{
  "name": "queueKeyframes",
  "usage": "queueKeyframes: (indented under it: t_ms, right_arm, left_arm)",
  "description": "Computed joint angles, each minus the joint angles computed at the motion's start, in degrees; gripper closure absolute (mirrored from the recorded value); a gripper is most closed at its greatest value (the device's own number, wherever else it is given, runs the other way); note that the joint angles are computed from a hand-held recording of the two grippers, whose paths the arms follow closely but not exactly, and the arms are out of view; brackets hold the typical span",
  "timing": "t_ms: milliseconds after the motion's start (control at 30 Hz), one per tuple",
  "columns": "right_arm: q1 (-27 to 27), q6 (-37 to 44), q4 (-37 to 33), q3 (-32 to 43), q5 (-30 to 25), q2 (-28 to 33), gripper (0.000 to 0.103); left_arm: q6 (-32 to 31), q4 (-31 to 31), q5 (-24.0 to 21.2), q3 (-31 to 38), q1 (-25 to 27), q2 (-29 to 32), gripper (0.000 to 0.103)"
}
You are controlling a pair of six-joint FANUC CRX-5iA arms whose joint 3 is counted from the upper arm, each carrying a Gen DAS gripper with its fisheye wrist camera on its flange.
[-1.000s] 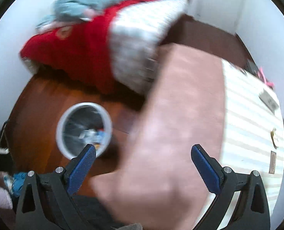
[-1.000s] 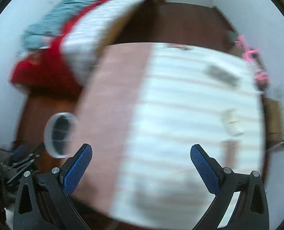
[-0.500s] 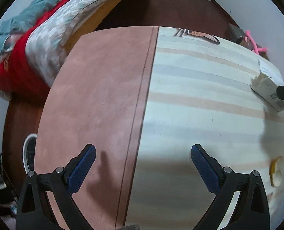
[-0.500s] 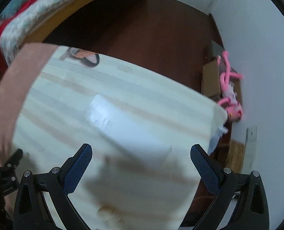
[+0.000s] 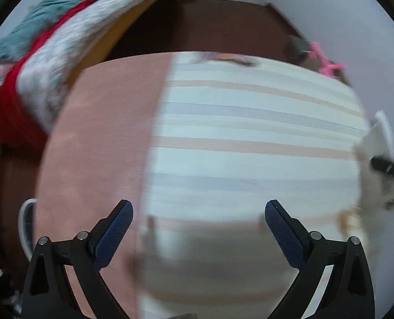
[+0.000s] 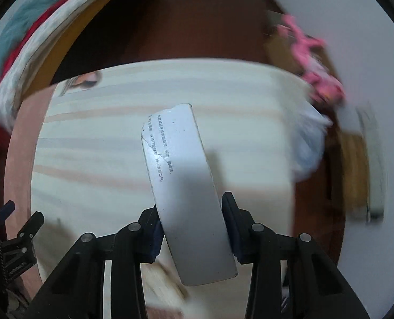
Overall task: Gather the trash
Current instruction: 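Grasp the white box with the right tool while the left tool grasps the bread crust, then carry the white box and bread crust to the bin and open both tools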
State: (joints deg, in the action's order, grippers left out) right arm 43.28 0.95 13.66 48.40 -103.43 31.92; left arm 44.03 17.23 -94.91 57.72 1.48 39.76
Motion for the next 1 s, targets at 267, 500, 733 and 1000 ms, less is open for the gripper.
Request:
queueKeyframes:
  t_ms: [267,500,733,1000]
  right_arm:
    - [11.2,-24.9,0.7,-24.4,7.8,-15.6,0.061]
    - [13.3,-28.1,2.1,-26.9,8.6,-16.3,0.061]
    - [14.0,-28.5,3.7,-25.0,8.0,-15.4,0.061]
    - [17.4,-25.4,9.6,-11.1,1.5,-8.0,0.061]
  left_arm:
    - [-5.3,4.0,-3.7,-16.0,-4.1,-8.3,0.006]
    - [-10.6,3.1,2.5,-24.7,-7.0,-13.5,0.076]
    - [-13.9,5.5,9.1,-30.4,-5.0,-18.7,0.098]
    - [-16.5,13.0,9.8,-27.2,3.7,-20.0,0.098]
